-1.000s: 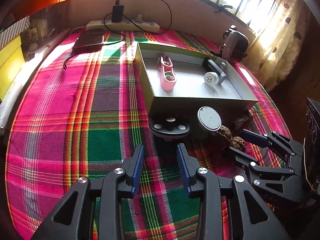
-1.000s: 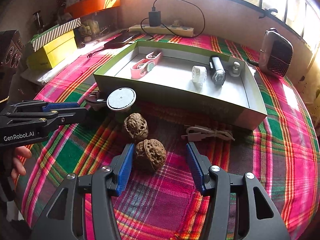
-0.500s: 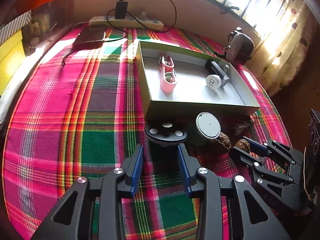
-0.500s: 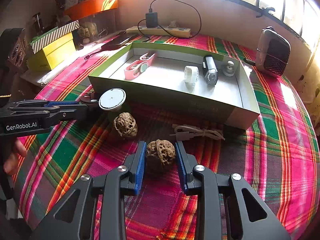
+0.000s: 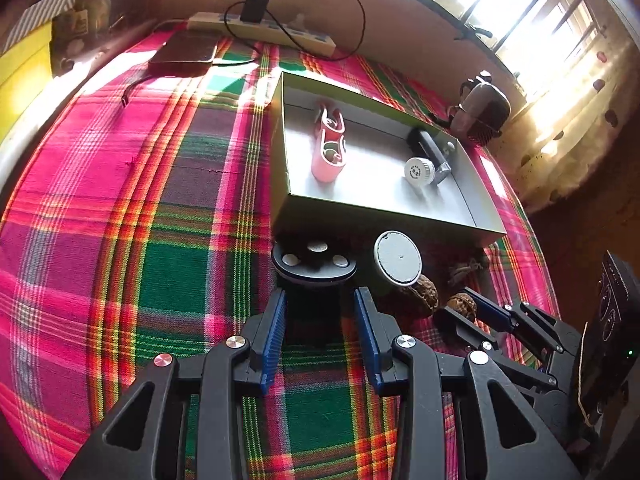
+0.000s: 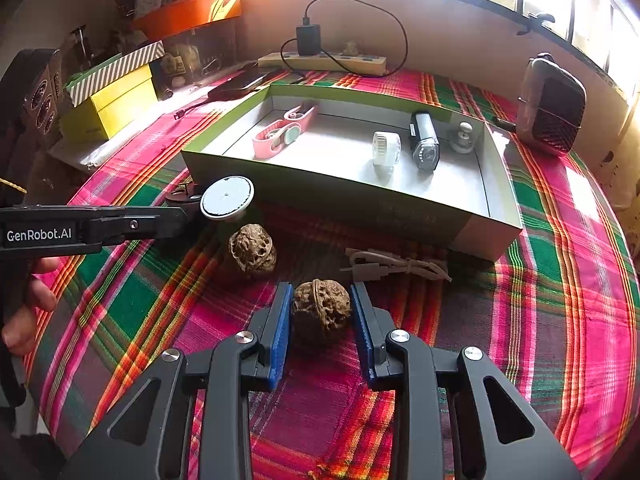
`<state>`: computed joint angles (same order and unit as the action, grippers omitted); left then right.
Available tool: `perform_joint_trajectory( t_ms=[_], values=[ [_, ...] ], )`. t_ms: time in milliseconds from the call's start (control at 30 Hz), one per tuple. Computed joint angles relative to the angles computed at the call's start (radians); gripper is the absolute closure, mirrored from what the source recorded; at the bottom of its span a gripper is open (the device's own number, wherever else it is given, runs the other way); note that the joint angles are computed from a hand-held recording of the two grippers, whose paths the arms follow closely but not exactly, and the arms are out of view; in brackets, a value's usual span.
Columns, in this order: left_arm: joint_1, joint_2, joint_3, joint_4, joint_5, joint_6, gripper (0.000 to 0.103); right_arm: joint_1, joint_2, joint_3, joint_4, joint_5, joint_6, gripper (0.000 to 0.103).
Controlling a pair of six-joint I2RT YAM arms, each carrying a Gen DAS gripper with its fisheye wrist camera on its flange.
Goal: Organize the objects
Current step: 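Close the right gripper around the walnut, then close the left gripper on the black round puck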
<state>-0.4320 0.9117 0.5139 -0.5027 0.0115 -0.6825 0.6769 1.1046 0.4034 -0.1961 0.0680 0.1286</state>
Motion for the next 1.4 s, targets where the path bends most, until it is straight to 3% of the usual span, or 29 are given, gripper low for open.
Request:
perform_joint_trajectory(
  t_ms=[400,1400],
  values=[
    [0.059,0.042,0.01,0.056,0.042,-0.056,0.071,-0.007,-0.001,0.002,-0.003,-0.011,-0.006,0.072],
    [-0.035,0.115,0.053,0.025,-0.129,-0.006,0.076,0.003,0.003,0.005,-0.004,0.002,-0.007,0.072]
  ],
)
